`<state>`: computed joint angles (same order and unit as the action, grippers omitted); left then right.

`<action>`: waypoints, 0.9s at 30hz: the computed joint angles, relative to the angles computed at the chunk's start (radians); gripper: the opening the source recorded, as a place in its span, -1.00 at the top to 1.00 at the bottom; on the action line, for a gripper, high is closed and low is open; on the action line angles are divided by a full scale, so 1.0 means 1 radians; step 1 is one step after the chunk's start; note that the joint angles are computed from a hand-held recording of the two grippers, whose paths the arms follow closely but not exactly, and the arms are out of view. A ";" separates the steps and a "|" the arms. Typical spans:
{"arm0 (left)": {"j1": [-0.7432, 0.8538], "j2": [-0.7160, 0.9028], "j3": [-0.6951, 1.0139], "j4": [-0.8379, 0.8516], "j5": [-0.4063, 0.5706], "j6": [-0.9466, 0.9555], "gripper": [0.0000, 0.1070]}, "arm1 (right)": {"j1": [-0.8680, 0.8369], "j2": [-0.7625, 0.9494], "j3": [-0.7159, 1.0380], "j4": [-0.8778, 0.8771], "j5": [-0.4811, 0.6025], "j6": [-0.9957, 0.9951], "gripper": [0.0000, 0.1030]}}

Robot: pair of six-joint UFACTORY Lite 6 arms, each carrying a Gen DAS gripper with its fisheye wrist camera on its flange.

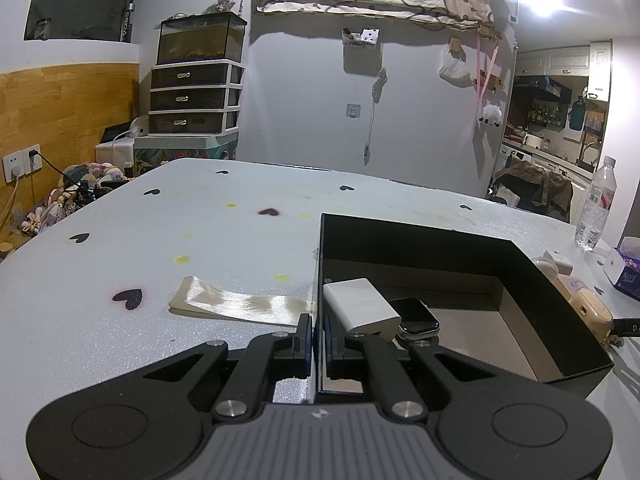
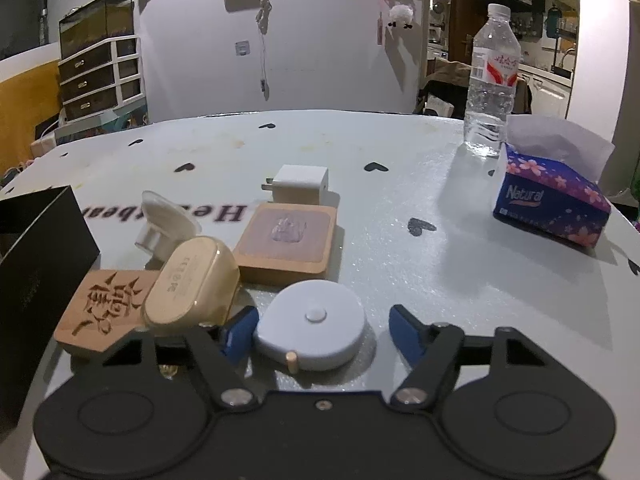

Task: Organize rigid objects
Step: 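Move the right gripper to the white tape measure and grasp it, then carry the tape measure into the box beside the smartwatch and release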

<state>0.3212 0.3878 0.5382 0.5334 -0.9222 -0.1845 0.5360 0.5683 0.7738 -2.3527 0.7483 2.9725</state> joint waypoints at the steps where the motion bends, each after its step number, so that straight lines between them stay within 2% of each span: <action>1: 0.000 0.000 0.000 0.000 0.000 0.000 0.89 | 0.003 0.000 0.001 0.001 0.002 -0.005 -0.16; 9: -0.003 -0.002 -0.002 -0.002 0.000 -0.001 0.89 | 0.028 -0.018 -0.020 0.075 0.027 -0.035 -0.15; 18: -0.001 -0.002 -0.002 -0.001 0.000 -0.002 0.89 | 0.159 -0.283 -0.163 0.195 0.098 -0.104 -0.14; 23: -0.003 -0.007 -0.005 -0.005 0.001 -0.004 0.89 | 0.249 -0.301 -0.046 0.184 0.063 -0.214 -0.15; 27: -0.003 -0.008 -0.005 -0.003 0.002 -0.005 0.89 | 0.266 -0.195 0.154 0.158 -0.056 -0.304 -0.15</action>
<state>0.3183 0.3803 0.5330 0.5302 -0.9205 -0.1894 0.8018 0.3728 0.9275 -2.1949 0.6926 2.6683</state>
